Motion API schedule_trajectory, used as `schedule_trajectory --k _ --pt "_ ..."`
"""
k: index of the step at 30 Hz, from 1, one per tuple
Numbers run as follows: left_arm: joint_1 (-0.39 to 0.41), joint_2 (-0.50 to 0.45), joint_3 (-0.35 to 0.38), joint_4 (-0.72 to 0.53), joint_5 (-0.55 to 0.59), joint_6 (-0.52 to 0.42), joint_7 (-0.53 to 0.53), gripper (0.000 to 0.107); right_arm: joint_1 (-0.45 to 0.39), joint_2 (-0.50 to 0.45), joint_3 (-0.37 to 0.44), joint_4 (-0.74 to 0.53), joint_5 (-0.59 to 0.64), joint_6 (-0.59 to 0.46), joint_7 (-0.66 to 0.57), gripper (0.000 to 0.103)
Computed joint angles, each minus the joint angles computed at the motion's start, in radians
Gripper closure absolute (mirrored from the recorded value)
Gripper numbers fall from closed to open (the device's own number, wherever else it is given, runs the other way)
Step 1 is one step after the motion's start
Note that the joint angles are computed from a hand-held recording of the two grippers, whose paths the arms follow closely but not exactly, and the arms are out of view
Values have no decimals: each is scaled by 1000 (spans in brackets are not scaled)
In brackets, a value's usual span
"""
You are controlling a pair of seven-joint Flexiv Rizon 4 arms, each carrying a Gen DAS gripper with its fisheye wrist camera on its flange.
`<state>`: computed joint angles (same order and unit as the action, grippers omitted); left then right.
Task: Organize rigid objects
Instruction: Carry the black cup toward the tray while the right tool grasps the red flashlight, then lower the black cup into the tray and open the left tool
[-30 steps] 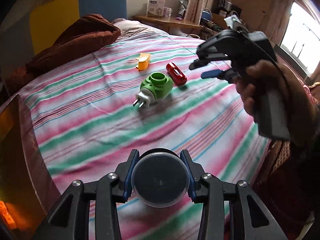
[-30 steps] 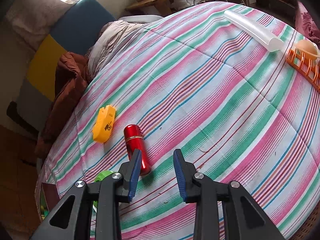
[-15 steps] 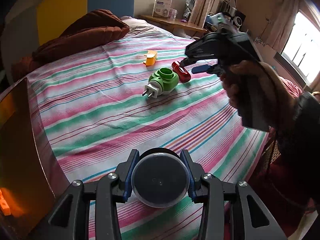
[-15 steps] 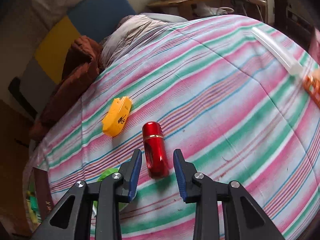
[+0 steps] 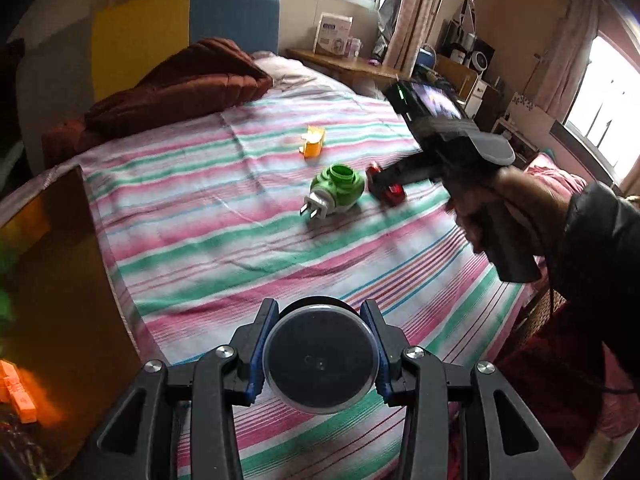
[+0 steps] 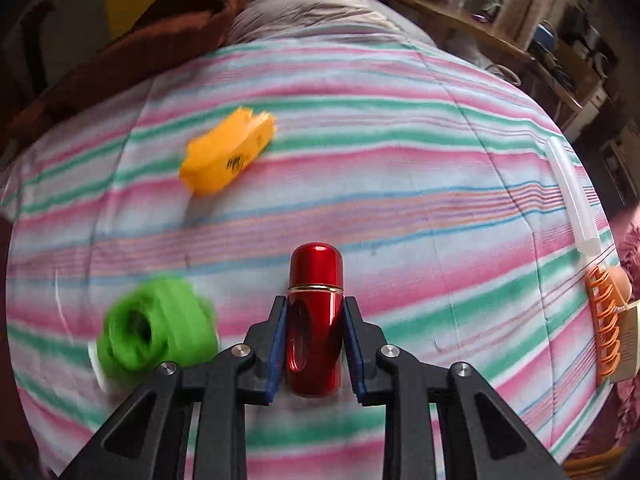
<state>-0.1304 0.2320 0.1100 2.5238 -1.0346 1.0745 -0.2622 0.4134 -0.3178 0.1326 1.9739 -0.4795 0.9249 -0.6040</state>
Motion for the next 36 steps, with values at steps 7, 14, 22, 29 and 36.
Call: schedule_trajectory --k 7,14,22,29,36 --pt "5 49 17 5 -6 22 -22 64 12 69 -19 144 -118 124 108 77" --pt "18 76 38 0 -8 88 -64 64 15 64 -15 147 -223 97 120 77" --pt "53 68 72 -12 40 154 -131 64 19 63 -16 149 -297 85 141 78" --pt "81 51 94 -21 45 166 -146 64 22 61 -12 146 -327 63 153 78" --pt "120 39 111 -32 52 119 -160 64 21 63 -7 146 -321 62 156 78"
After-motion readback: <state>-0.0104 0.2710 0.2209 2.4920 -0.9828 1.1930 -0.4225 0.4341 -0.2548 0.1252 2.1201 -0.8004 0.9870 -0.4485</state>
